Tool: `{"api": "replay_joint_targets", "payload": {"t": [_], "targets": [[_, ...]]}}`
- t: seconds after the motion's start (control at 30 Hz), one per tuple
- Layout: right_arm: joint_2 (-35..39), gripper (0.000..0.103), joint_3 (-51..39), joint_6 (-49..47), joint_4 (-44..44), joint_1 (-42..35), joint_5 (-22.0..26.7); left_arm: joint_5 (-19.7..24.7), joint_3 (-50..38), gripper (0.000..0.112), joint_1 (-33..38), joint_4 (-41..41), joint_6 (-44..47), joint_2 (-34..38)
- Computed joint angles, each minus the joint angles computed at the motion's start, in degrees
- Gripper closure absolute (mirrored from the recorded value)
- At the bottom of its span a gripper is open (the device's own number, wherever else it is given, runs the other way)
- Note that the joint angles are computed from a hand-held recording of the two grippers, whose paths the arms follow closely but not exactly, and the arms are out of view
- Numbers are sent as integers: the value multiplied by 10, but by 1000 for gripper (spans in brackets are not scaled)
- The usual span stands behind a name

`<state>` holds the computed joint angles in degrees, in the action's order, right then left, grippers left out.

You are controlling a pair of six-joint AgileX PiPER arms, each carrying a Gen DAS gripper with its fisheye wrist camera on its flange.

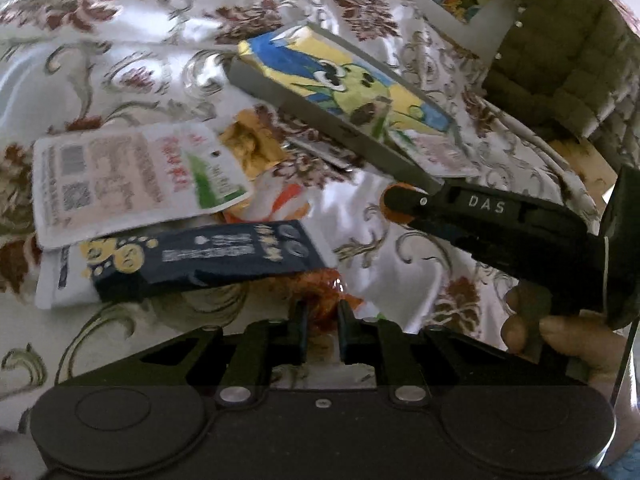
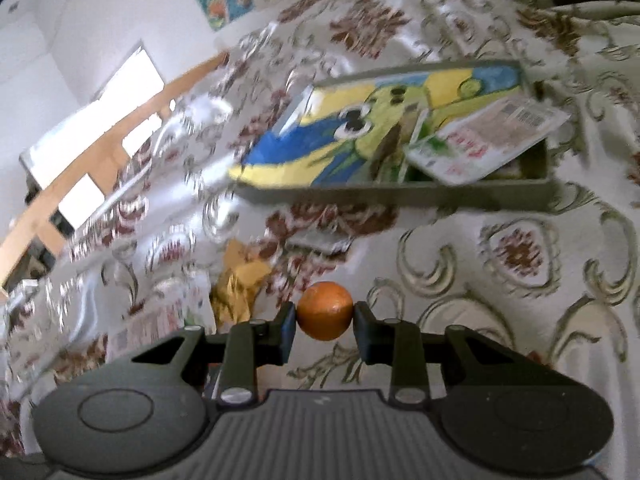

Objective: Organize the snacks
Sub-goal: 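Lift both held candies and carry them over the frog tray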

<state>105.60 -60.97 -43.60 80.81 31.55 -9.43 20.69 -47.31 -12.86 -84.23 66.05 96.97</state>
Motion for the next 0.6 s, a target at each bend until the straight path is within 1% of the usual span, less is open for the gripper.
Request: {"api": "replay_joint_targets", "payload": {"t": [0.1,0.2,0.4,0.43,0.5,0.53,0.57,0.6], "targets": [[-15,69,12,66,-62,-5,-18,-2,-19,98,-16,32,-18,-1],[-24,69,23,146,-135,-16,-25,2,-41,99,-28,59,-36,5],[-38,69,44,270,-248,-37,-40,2,-64,99,-42,40,-11,14],[-39,69,46,291,-267,-40,-42,-3,-70,99,-48,56,-22,17],[-41,69,49,325,-299,-46,-42,-19,-88,99,-65,140,-98,29],[-40,69,50,333,-306,-48,-42,-19,-95,99,-68,164,-124,38],[-40,69,49,339,-313,-49,-41,-19,-99,99,-68,173,-135,46],[-39,69,49,346,-320,-51,-39,-22,-97,100,-68,159,-124,51]]}}
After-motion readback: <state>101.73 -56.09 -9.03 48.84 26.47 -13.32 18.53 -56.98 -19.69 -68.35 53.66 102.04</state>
